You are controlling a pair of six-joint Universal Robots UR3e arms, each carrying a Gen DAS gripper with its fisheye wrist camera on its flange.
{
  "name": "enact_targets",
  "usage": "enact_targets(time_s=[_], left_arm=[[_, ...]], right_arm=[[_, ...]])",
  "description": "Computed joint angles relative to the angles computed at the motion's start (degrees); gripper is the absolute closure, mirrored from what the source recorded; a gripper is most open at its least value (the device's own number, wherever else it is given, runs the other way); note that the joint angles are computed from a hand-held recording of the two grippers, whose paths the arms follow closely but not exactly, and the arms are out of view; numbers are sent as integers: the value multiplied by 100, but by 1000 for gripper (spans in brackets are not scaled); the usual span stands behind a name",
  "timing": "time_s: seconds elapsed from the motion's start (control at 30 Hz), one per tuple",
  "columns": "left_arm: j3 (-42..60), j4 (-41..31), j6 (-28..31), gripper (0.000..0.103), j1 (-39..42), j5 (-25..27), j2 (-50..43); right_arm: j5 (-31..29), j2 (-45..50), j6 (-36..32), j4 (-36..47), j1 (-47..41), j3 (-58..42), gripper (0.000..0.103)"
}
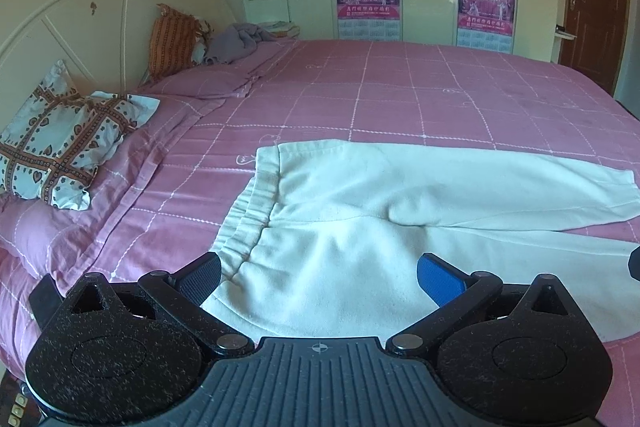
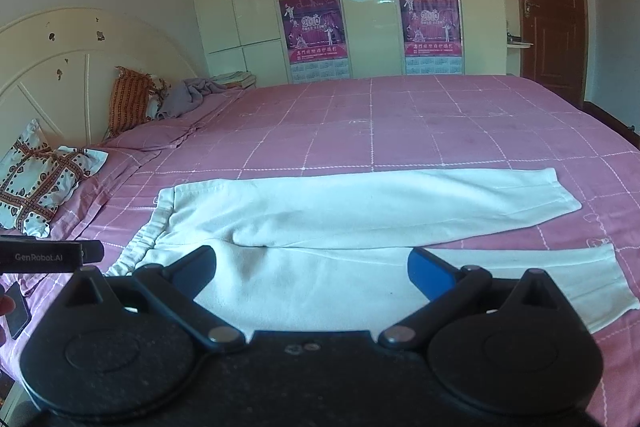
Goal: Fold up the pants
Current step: 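Lower both tools onto the waistband and close both grippers on it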
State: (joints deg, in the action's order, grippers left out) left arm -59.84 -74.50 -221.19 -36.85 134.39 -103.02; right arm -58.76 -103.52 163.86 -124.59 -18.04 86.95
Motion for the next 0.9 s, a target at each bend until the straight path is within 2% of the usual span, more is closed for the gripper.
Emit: enact_targets(time_s=[0.3,0.6,0.73,0.9], left_arm=[[169,307,765,0,1167,-795,-435],[555,688,1406,0,1972,-1127,-1124],[922,752,1607,0,2197,-1194,-1511],[1525,719,1776,0,2498,-1270,-2075]], right_arm=[[-557,1775,402,-520,1003,-1171,0],[-914,3526,629,-407,1665,-2961,0],[-1062,4344,629,-160,1852,-4047,0],[-1129,5602,490,457,1972,-5959,1]])
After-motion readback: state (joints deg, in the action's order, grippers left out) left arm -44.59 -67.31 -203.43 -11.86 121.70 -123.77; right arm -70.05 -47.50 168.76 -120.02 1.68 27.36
